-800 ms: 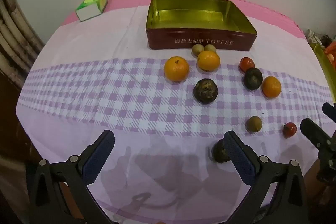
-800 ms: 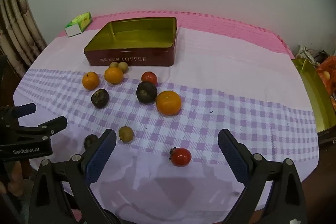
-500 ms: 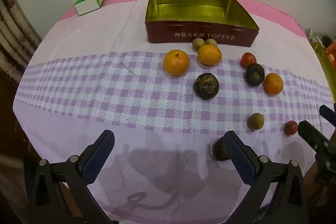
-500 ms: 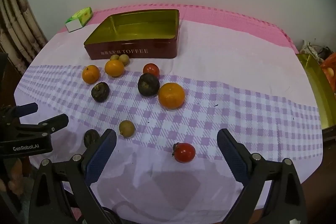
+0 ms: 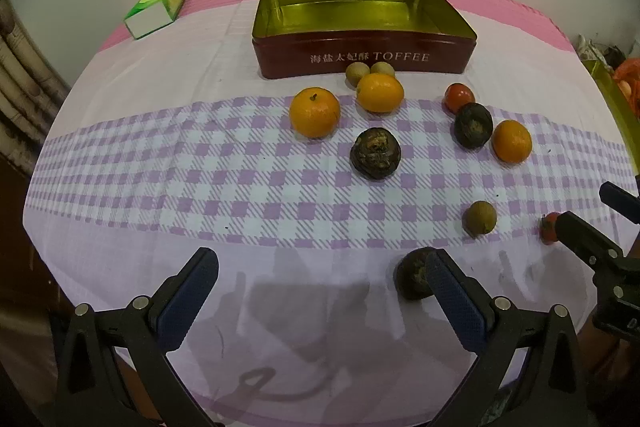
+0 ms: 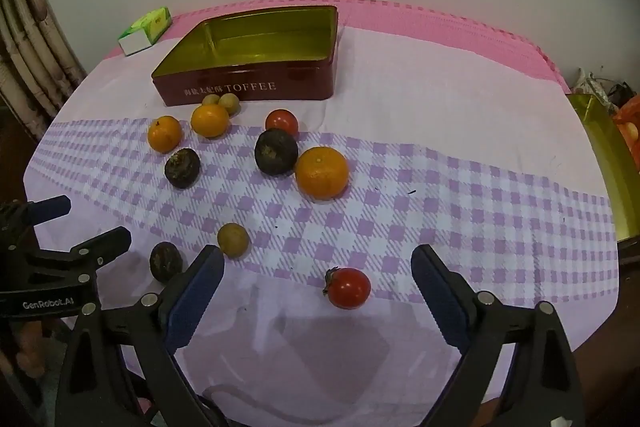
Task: Organize fruits
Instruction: 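Move the left tool toward the dark brown dried fruit while the right tool approaches the red tomato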
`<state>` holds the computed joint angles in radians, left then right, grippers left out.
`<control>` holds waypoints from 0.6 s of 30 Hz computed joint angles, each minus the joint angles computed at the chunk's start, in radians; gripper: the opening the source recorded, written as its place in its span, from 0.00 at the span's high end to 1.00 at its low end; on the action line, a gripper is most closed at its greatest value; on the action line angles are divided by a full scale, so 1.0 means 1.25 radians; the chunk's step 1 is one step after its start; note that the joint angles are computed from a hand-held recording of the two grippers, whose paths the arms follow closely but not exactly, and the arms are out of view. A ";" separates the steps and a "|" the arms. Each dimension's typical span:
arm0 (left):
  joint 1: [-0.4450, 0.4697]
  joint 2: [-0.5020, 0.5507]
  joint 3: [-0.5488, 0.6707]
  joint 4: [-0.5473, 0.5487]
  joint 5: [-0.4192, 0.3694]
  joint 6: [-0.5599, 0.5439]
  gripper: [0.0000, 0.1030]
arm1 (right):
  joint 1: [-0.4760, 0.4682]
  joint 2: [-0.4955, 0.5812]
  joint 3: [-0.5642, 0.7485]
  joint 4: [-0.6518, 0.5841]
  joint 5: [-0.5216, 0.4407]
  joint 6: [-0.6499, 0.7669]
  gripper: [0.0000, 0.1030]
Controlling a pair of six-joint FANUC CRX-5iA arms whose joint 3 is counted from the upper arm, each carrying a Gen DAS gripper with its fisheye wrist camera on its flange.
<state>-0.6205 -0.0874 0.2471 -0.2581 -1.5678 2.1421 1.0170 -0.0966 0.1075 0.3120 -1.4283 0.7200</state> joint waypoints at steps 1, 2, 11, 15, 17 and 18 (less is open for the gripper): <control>0.001 0.000 -0.001 0.001 0.001 -0.002 0.01 | -0.002 0.000 -0.001 -0.002 0.001 0.001 0.10; 0.002 -0.002 -0.002 0.003 0.001 -0.004 0.01 | -0.002 0.002 -0.001 -0.002 -0.002 0.001 0.10; -0.001 0.004 0.005 0.000 -0.002 -0.001 0.01 | -0.012 0.004 0.003 -0.021 -0.010 0.005 0.10; -0.002 0.004 0.006 -0.001 -0.003 0.000 0.01 | -0.015 0.004 0.004 -0.030 -0.010 0.009 0.10; -0.005 0.007 0.008 -0.003 -0.005 0.003 0.01 | -0.014 0.005 0.003 -0.032 -0.011 0.010 0.10; -0.005 0.006 0.007 -0.003 -0.005 0.000 0.01 | -0.014 0.004 0.003 -0.034 -0.010 0.014 0.10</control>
